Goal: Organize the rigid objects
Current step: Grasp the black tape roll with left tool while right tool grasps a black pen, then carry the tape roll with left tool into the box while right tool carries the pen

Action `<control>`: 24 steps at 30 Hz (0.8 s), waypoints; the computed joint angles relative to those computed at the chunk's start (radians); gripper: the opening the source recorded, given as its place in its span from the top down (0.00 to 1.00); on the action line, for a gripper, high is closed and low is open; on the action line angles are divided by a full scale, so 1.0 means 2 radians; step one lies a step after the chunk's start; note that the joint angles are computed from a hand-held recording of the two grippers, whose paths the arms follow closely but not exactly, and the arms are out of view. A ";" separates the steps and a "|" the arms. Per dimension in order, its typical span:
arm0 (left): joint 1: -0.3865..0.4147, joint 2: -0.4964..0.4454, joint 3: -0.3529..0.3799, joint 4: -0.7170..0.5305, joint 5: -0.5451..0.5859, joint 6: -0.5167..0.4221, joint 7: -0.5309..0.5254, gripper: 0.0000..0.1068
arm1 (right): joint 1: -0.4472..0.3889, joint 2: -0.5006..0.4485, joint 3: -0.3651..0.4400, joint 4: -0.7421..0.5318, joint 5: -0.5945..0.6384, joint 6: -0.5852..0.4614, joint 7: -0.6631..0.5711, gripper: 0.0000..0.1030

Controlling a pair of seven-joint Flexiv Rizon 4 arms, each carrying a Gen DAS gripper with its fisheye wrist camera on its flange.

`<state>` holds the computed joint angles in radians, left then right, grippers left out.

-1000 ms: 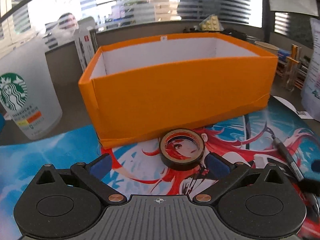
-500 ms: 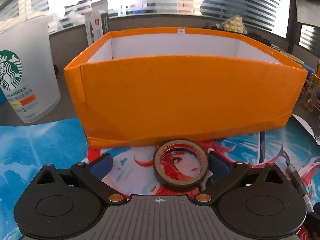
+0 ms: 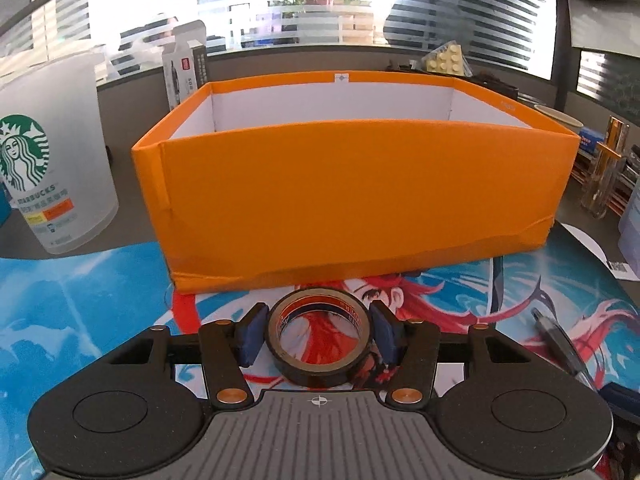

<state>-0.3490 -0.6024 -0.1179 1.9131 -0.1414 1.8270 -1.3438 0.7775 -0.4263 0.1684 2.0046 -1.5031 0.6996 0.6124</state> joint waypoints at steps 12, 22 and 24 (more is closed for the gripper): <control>0.063 0.040 -0.034 0.065 0.023 0.010 -0.006 0.50 | -0.001 -0.030 -0.017 -0.043 0.007 0.014 -0.055 0.90; 0.116 0.061 -0.059 0.098 0.061 0.049 -0.025 0.50 | 0.018 -0.034 -0.023 -0.060 0.008 -0.007 -0.067 0.91; 0.127 0.063 -0.067 0.100 0.072 0.054 -0.030 0.50 | 0.020 -0.031 -0.023 -0.061 0.005 -0.010 -0.062 0.91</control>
